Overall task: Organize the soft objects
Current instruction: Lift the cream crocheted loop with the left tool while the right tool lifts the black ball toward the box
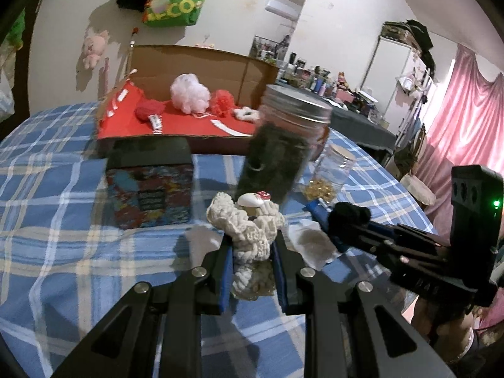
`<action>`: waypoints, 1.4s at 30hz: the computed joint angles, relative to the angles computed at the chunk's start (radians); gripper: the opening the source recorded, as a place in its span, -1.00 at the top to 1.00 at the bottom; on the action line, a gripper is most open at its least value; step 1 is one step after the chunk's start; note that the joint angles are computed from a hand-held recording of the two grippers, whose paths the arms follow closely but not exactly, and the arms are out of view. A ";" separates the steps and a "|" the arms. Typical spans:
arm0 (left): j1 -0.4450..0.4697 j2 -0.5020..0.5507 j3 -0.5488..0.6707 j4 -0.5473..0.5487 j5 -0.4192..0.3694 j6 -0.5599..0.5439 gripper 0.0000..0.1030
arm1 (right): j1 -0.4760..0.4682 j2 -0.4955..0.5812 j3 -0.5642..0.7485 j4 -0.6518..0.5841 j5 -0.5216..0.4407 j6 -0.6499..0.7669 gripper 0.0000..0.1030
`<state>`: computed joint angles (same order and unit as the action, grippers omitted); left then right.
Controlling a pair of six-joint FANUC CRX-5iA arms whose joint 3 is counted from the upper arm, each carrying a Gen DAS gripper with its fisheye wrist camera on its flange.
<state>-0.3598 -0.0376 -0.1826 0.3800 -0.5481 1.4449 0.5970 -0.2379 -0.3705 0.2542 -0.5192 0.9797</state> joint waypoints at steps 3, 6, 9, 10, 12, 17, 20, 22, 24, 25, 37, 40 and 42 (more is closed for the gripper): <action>0.023 -0.023 -0.021 0.003 -0.004 0.009 0.53 | -0.016 -0.005 0.003 -0.018 -0.006 0.006 0.48; 0.045 -0.037 -0.030 -0.008 -0.016 0.033 0.53 | -0.041 -0.007 0.013 -0.058 -0.018 0.025 0.48; 0.064 -0.047 -0.042 -0.007 -0.027 0.042 0.53 | -0.055 -0.011 0.013 -0.064 -0.023 0.017 0.48; 0.070 -0.049 -0.044 -0.006 -0.029 0.042 0.53 | -0.060 -0.011 0.015 -0.071 -0.025 0.021 0.48; 0.084 -0.058 -0.052 -0.007 -0.033 0.050 0.53 | -0.068 -0.013 0.015 -0.071 -0.029 0.018 0.48; 0.119 -0.076 -0.058 -0.026 -0.045 0.076 0.53 | -0.097 -0.005 0.035 -0.105 -0.050 0.038 0.48; 0.141 -0.079 -0.054 -0.046 -0.066 0.101 0.53 | -0.116 0.003 0.047 -0.122 -0.064 0.045 0.48; 0.159 -0.075 -0.050 -0.053 -0.083 0.112 0.53 | -0.129 0.009 0.061 -0.146 -0.076 0.065 0.48; 0.170 -0.069 -0.039 -0.069 -0.100 0.126 0.53 | -0.140 0.017 0.073 -0.158 -0.088 0.078 0.48; 0.177 -0.063 -0.031 -0.077 -0.109 0.131 0.53 | -0.146 0.024 0.082 -0.160 -0.095 0.084 0.48; 0.239 0.041 0.059 -0.011 -0.157 -0.044 0.53 | -0.262 0.132 0.250 -0.350 -0.188 0.314 0.48; 0.255 0.066 0.070 0.052 -0.161 -0.135 0.53 | -0.296 0.173 0.315 -0.415 -0.222 0.395 0.48; 0.260 0.078 0.082 0.072 -0.162 -0.177 0.53 | -0.310 0.201 0.353 -0.430 -0.242 0.426 0.48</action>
